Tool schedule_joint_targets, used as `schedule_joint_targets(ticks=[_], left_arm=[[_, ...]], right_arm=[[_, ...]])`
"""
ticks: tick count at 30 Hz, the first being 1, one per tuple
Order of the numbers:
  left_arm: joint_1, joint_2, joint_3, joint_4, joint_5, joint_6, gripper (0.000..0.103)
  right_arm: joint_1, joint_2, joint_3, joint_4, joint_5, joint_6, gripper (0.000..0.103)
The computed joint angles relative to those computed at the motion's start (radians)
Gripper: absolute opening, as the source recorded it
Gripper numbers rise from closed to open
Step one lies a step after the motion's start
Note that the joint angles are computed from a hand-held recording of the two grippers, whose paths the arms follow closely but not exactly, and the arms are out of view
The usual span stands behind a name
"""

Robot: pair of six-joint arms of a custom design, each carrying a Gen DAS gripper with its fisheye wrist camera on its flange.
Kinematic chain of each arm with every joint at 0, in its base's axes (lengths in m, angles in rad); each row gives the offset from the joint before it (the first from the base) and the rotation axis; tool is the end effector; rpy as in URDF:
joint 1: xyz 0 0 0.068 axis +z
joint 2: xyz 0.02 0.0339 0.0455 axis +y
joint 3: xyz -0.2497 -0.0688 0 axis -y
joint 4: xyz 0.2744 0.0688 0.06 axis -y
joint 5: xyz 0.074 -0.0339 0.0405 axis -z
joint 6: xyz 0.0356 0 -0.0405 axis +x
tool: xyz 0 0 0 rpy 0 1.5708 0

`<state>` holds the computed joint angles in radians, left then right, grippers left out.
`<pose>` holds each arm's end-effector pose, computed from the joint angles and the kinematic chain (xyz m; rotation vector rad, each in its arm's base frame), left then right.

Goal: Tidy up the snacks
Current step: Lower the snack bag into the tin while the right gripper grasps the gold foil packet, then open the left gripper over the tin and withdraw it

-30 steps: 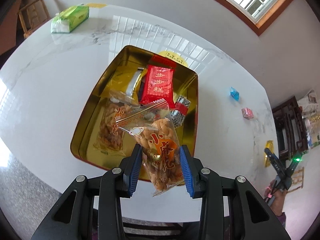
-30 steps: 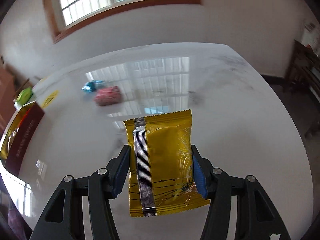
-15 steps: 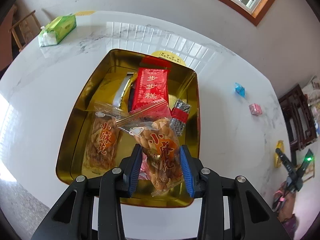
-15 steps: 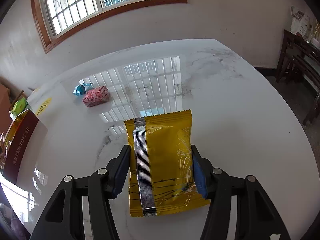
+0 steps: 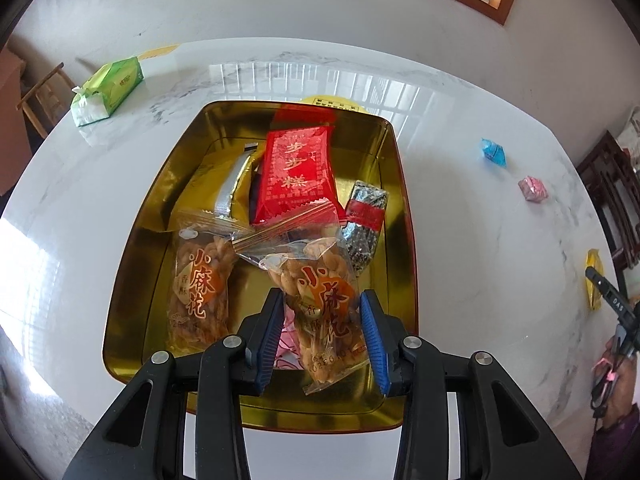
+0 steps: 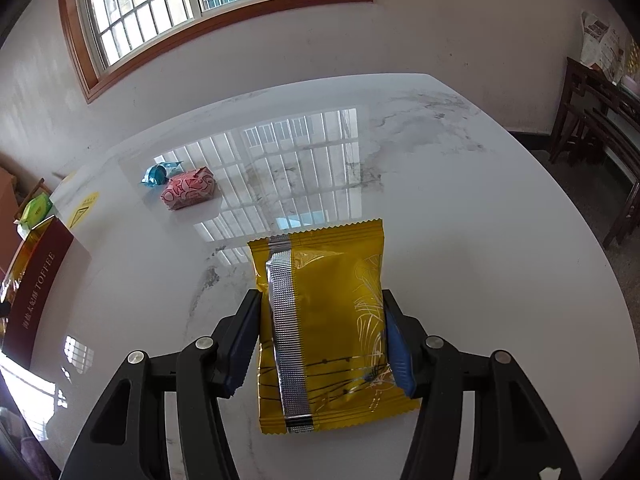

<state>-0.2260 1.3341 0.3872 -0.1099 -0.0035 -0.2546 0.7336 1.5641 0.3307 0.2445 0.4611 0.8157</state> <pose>0.2187 -0.0501 0.0731 -0.0389 2.6367 -0.1605 0.1770 0.1382 0.0357 0.2684 2.4036 0.1006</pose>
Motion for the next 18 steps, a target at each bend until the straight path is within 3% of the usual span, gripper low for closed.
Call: schedule_joint_targets(ticks=[8,14,16,18], left_arm=[[-0.050,0.036,-0.002,0.028,-0.074,-0.007,0.041],[-0.059,0.006,-0.017,0.029,-0.116,-0.021,0.049],[-0.079,-0.018,-0.030,0.032,-0.177,-0.025,0.053],[-0.108,-0.055,-0.047,0.031,-0.251,-0.027,0.067]], right_arm=[[-0.011,0.016,0.004,0.009,-0.014,0.011,0.054],[-0.010,0.028,0.006,0.013,-0.010,0.011,0.054],[-0.011,0.028,0.006,0.014,-0.011,0.010,0.054],[-0.011,0.028,0.008,0.012,-0.011,0.011,0.054]])
